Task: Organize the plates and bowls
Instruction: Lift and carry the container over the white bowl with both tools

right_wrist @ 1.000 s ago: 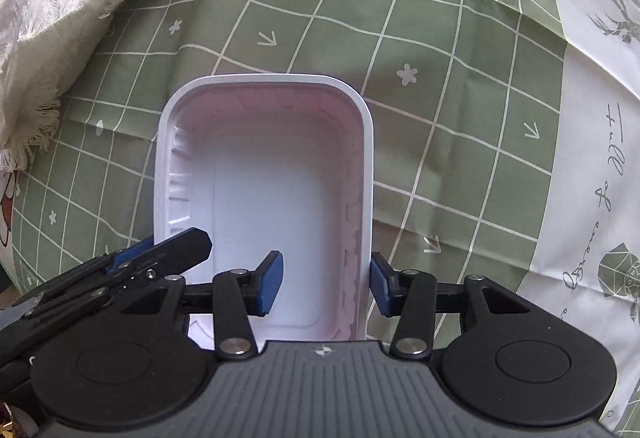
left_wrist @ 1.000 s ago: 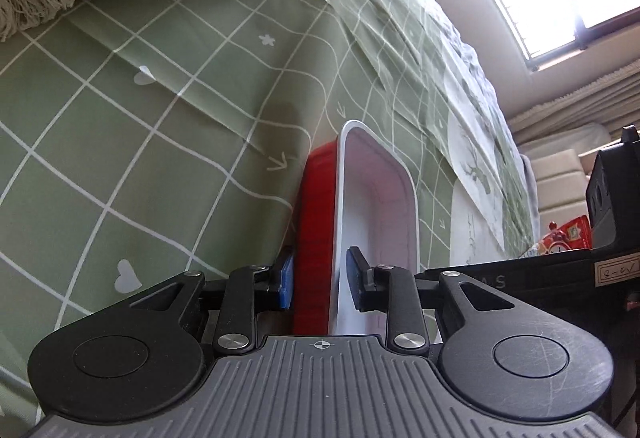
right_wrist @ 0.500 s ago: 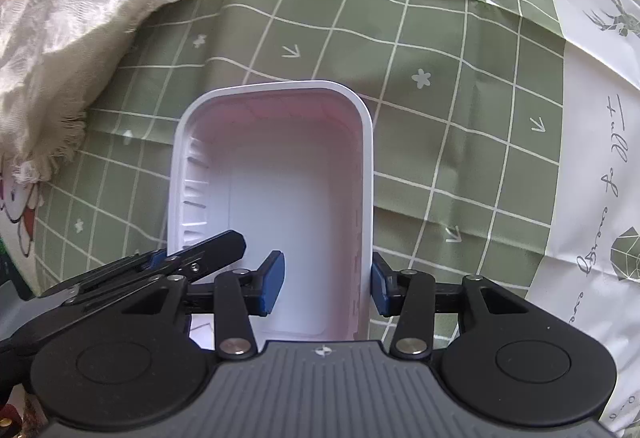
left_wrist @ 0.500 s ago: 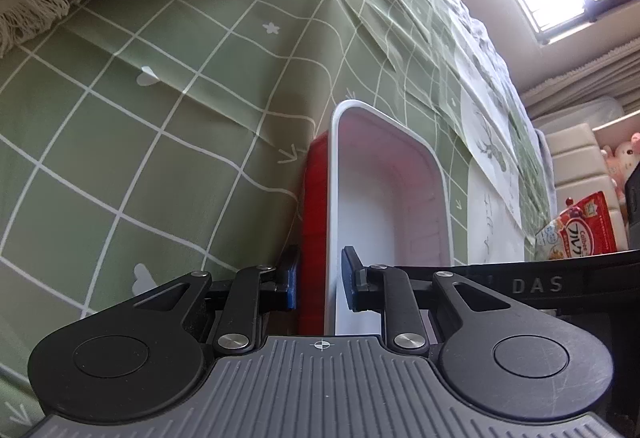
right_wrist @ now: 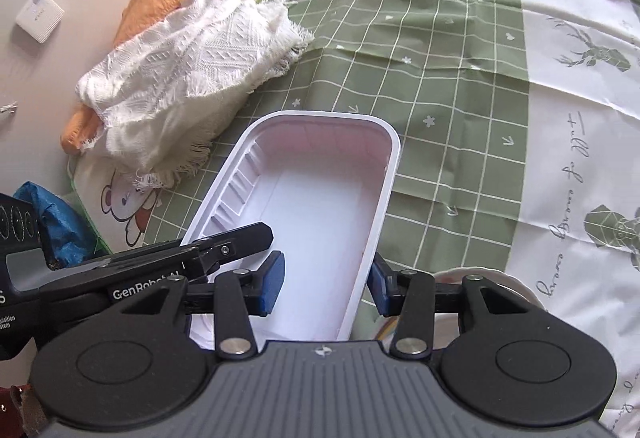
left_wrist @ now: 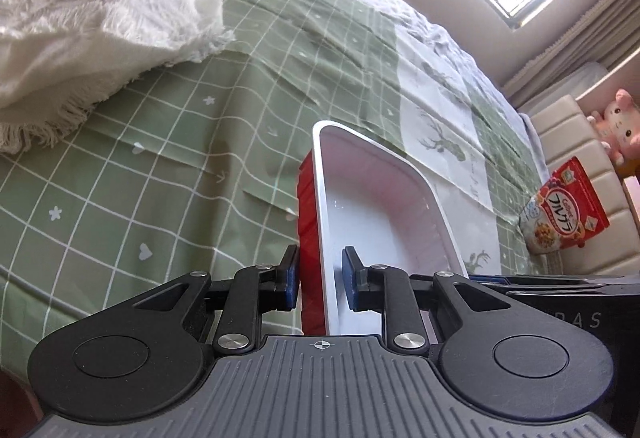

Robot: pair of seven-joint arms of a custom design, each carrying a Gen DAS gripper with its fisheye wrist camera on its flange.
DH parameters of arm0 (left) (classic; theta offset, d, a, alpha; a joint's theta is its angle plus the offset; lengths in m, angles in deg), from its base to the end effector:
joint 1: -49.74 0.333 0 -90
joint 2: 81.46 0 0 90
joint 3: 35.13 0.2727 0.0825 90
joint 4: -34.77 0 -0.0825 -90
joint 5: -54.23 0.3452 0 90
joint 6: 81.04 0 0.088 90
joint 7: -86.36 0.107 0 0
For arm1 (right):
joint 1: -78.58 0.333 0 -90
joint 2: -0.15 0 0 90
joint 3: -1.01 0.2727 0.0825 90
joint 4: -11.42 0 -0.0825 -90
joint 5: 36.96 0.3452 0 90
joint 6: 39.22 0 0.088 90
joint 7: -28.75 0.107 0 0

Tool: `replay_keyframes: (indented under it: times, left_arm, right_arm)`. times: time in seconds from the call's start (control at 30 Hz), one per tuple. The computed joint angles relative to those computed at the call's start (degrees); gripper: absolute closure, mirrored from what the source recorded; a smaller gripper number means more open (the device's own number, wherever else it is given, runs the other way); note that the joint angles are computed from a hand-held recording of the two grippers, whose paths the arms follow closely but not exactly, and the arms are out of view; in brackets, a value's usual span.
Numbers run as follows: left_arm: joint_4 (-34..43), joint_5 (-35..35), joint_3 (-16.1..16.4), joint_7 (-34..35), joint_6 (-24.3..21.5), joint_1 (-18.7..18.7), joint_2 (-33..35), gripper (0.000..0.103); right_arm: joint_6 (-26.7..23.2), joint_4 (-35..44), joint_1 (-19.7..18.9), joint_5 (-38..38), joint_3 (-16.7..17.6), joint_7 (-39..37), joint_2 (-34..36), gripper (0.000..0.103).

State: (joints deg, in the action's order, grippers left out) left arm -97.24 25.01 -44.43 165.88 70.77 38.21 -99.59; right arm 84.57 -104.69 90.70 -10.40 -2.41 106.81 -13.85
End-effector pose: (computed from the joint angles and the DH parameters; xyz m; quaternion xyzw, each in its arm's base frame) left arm 0.4486 -0.1625 0.5187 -0.7176 0.5988 -0.3554 0.0159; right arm 0.4832 0.0895 0.5630 -0.7336 0.6172 0.0178 0.2839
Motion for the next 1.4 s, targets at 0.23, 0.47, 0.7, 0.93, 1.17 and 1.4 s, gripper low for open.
replay_keyframes:
  times: [0.23,0.47,0.7,0.93,1.17,1.4]
  left_arm:
    - [-2.3,2.1,-4.1,-1.8,2.1,-4.2,-4.6,0.079]
    - [-2.7,4.6,-6.1,-4.2,1.1,-7.5,-3.5,0.079]
    - [-1.8,4.8,-5.6,-3.6,-1.2,-9.1,-1.6,0.079]
    - [-0.4,-0.6,-3.7,2.5,-2.9,-10.8,0.2,0.079]
    - [-1.2,-2.8,-3.2,3.9,-2.4,-9.6,-0.3,0.079]
    - [1.9,-5.7,-2.3,6.6,-2.3,-8.8,2.9,0.079]
  right_arm:
    - [3.7,-16.1,-1.7,1.4,-5.1,-4.9,-16.8,0.058]
    - [6.4,-26.8,-2.4,-2.0,-8.0,-5.6,-25.8,0.058]
    - [6.7,-29.9,-1.9,-3.5,-10.2,-5.4,-27.7,0.058]
    - [5.9,-28.9,-2.5,-2.6,-11.8,-6.0,-25.5,0.058]
    - [6.3,-27.7,-2.7,-0.1,-12.2,-7.6,-22.8,0.058]
    - [6.8,-24.4,-3.0,2.2,-11.6,-8.2,-18.0,0.058]
